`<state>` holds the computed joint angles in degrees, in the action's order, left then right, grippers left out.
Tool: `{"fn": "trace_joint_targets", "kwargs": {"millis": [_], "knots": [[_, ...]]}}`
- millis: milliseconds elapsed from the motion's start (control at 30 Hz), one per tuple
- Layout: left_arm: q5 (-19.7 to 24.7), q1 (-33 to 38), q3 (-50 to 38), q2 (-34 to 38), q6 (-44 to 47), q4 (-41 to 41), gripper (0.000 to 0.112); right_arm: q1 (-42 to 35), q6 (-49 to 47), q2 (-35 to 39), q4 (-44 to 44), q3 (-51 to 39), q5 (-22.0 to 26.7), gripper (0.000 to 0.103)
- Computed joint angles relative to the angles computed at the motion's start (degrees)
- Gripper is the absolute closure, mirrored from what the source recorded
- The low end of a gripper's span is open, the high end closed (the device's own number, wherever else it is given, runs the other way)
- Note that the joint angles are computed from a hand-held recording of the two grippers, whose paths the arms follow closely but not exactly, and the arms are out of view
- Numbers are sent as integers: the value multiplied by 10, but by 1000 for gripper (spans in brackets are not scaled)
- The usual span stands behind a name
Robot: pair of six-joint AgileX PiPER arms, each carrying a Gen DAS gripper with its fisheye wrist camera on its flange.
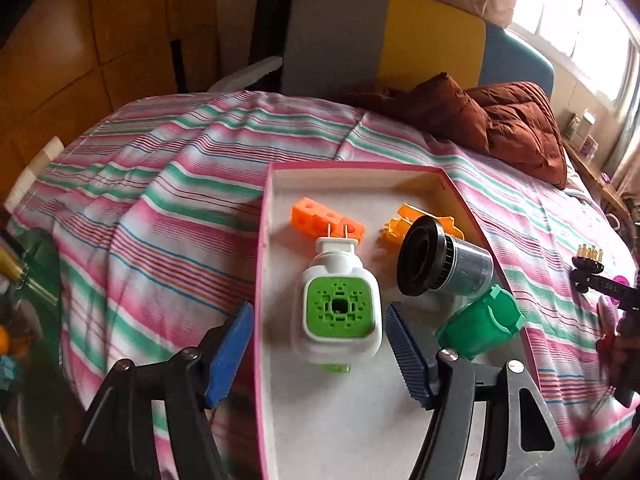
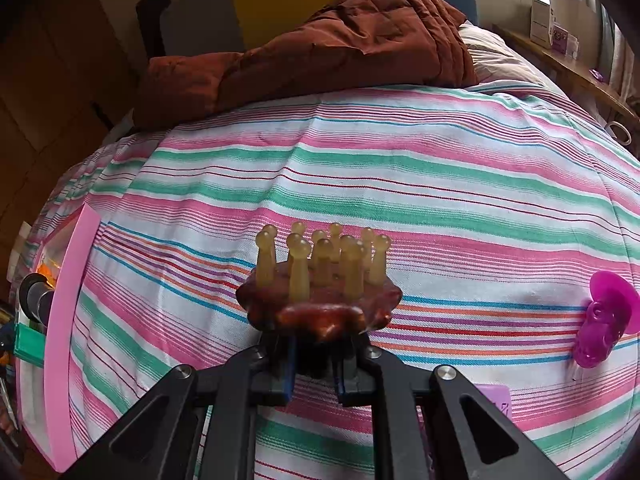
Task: Organize rigid objects
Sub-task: 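Carry the brown peg stand into the tray and open the right tool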
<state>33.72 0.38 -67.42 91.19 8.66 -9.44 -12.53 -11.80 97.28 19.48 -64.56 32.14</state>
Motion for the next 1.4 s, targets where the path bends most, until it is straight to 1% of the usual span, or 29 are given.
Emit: {"fn": "trace_joint_targets", "kwargs": {"millis": [133, 267, 367, 433, 533, 667, 767, 867, 967, 1067, 1267, 1367, 1400], "knots": [[-7, -8, 37, -49, -30, 41, 44, 9, 27, -2, -27, 1, -5, 90], [4, -9, 56, -85, -15, 37, 40, 38, 110, -9, -115, 8, -23, 91], [5, -11, 70, -108, -15, 42, 39, 58, 175, -12, -186, 11, -29, 91], [7, -9, 77, -118, -6, 37, 39, 65, 193, -13, -205, 11, -26, 91], [14, -5, 85, -126, 6, 22, 39, 63, 171, -17, -178, 10, -18, 91], [19, 4, 95, -131, 19, 3, 39, 72, 158, -22, -164, 15, -13, 91], [17, 11, 100, -132, 32, -10, 39, 80, 159, -25, -157, 12, 2, 91], [13, 19, 106, -136, 44, -20, 39, 78, 146, -31, -119, 14, 18, 92], [15, 32, 107, -135, 65, -41, 39, 69, 117, -44, -50, 23, 34, 92], [19, 47, 108, -132, 89, -67, 39, 74, 107, -66, -8, 40, 39, 92], [23, 72, 115, -131, 124, -101, 39, 122, 103, -138, 21, 63, 37, 92], [20, 88, 120, -131, 134, -115, 39, 167, 99, -170, 24, 57, 43, 92], [19, 93, 121, -131, 136, -119, 39, 191, 105, -177, 12, 51, 44, 92]]}}
